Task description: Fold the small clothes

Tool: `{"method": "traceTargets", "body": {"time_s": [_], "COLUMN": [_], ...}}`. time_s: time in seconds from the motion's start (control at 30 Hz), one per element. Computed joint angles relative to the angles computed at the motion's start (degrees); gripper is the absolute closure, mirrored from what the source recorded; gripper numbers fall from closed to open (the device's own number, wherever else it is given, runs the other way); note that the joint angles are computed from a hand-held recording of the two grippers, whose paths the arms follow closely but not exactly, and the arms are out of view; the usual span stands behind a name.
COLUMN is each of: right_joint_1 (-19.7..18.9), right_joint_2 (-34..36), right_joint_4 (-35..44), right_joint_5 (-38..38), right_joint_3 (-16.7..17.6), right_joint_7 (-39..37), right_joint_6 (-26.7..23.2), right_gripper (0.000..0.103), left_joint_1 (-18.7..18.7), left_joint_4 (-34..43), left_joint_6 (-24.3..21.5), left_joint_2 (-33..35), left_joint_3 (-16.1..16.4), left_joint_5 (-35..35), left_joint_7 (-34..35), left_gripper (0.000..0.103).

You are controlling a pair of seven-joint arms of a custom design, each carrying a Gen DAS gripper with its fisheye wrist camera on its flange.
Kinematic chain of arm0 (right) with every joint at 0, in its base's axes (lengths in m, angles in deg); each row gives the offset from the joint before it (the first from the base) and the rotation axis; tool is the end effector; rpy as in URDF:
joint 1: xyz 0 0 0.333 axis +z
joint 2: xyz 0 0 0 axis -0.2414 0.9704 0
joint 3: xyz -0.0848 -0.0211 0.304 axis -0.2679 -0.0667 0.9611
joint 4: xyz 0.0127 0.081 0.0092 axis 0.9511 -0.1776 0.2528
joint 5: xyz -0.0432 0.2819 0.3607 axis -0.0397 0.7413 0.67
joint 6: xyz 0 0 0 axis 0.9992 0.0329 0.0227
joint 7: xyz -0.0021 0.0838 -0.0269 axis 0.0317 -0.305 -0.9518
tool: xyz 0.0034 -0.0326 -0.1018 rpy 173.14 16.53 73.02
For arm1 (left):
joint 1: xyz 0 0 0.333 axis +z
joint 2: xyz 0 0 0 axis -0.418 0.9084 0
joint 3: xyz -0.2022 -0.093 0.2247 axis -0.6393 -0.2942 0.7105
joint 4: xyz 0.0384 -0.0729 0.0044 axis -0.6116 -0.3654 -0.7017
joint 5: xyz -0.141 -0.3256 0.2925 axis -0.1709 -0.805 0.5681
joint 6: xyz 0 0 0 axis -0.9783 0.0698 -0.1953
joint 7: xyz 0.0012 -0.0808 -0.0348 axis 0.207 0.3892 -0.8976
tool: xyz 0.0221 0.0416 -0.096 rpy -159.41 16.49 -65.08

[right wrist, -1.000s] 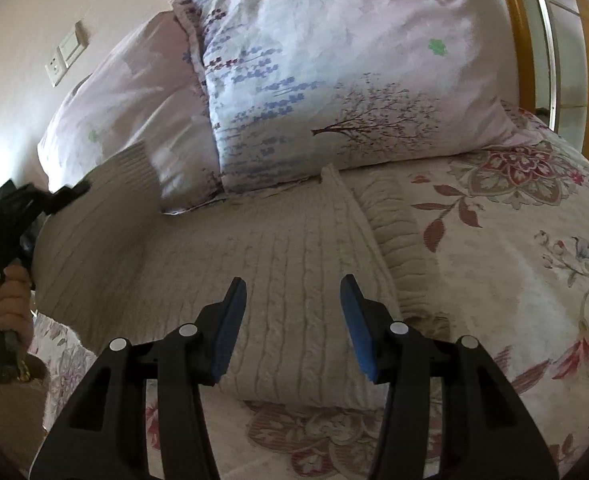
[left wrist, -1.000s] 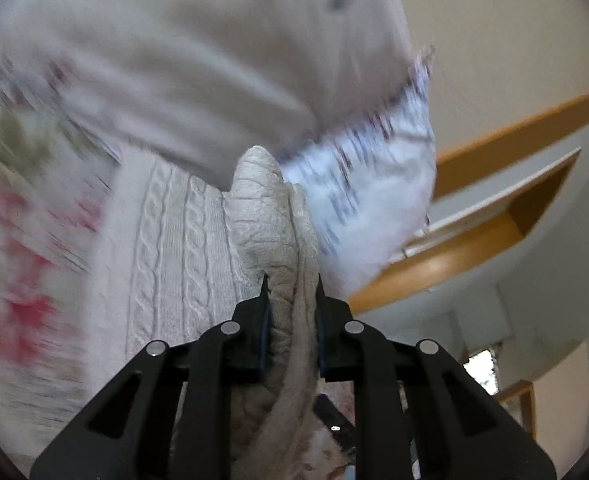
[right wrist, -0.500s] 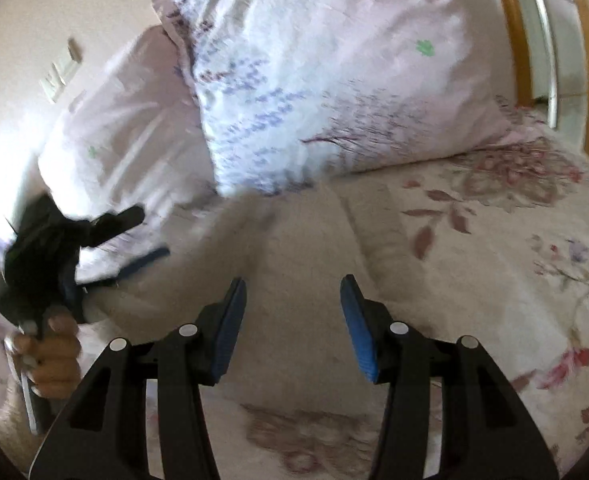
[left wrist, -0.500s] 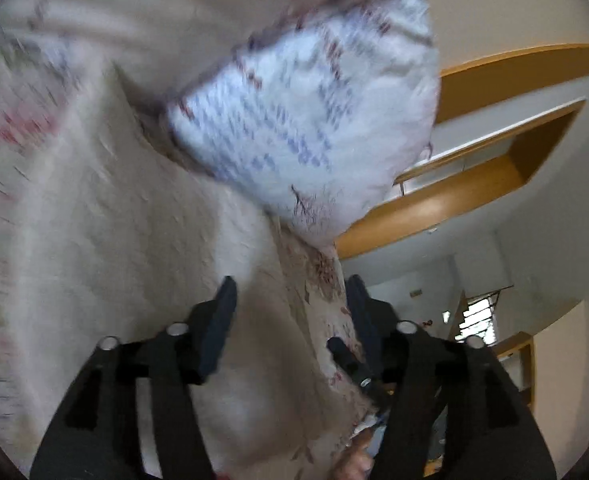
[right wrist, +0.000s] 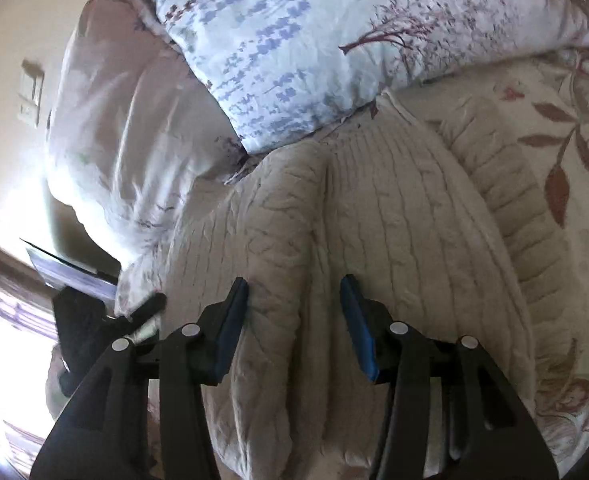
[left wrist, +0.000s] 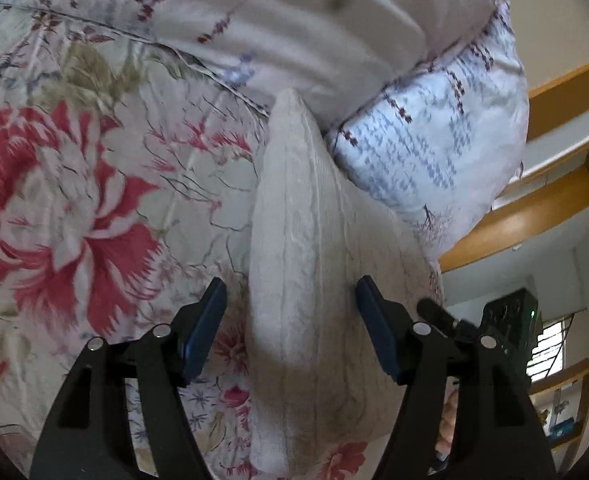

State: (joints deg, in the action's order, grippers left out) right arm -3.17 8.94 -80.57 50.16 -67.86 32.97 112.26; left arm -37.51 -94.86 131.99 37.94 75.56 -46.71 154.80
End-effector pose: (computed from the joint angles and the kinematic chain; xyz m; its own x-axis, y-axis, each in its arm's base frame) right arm 0.5623 0.0872 0.3756 0.1179 -0.7409 -0.6612 -0.9058 0.1927 -0.3774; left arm 0.5218 -0.1628 0.3501 0.0719 -0.7073 0.7033 -0.8161 -0.4471 -0.3662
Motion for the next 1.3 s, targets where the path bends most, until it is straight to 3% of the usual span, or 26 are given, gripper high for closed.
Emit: {"method": "traceTargets", "body": {"time_s": [0.1,0.2,0.33,0.53,0.8,0.9,1.03,1.17,1.3], "right_joint_1": [0.3,0.4,0.4,2.1,4.2,4.5,2.2,-2.4,-0.7], "right_joint_2": [0.4,1.6,3.0,0.3,-3.6,-4.9,-5.4,-5.2,-5.1], "right_joint_4": [0.4,1.5,2.5,0.6,-1.8,-3.2,-5.6,-7.3,-8.1], "right_joint_5": [0.9,2.1,2.6,1.0,-3.2,-8.5,-20.2,-31.3,-33.4], "right_joint_3": [0.2,0.3,1.0,2.4,2.1,2.2,3.1,4.2,1.5], "right_joint_7": [-1.5,-2.7,-4.2,-8.9,-11.3,-9.3,-1.0,9.2,11.9], "right_joint_6": [-0.5,-0.8,0.5,9.1,19.0,25.2,32.2,32.1,32.7], "right_gripper": [0.053,0.059,0.08,0.085,0.087,0.087,0.087,0.087,0.087], "left_joint_1": [0.0,0.0,-0.2,-0.4,-1.0,-1.4,-2.1,-2.7,-3.4], "left_joint_4": [-0.5,0.0,1.4,1.6,1.2,1.2,1.4,2.0,2.3], "left_joint_6": [-0.6,-0.5,0.7,-0.1,1.0,1.8,1.9,2.1,2.3], "left_joint_2": [-0.3,0.2,1.4,1.1,-0.9,-1.2,-0.7,0.1,0.8], "left_joint_3": [0.1,-0.2,-0.8,-0.8,-1.2,-1.5,-1.6,-1.9,-2.0], "left_joint_5": [-1.4,-2.5,-1.3,0.0,-3.6,-2.9,-1.1,1.2,3.5], "left_joint_7": [1.9,2.9,1.9,1.2,6.9,7.5,6.8,5.6,4.8], "left_gripper": [0.036,0.036,0.034,0.024,0.021,0.021,0.021,0.021,0.021]}}
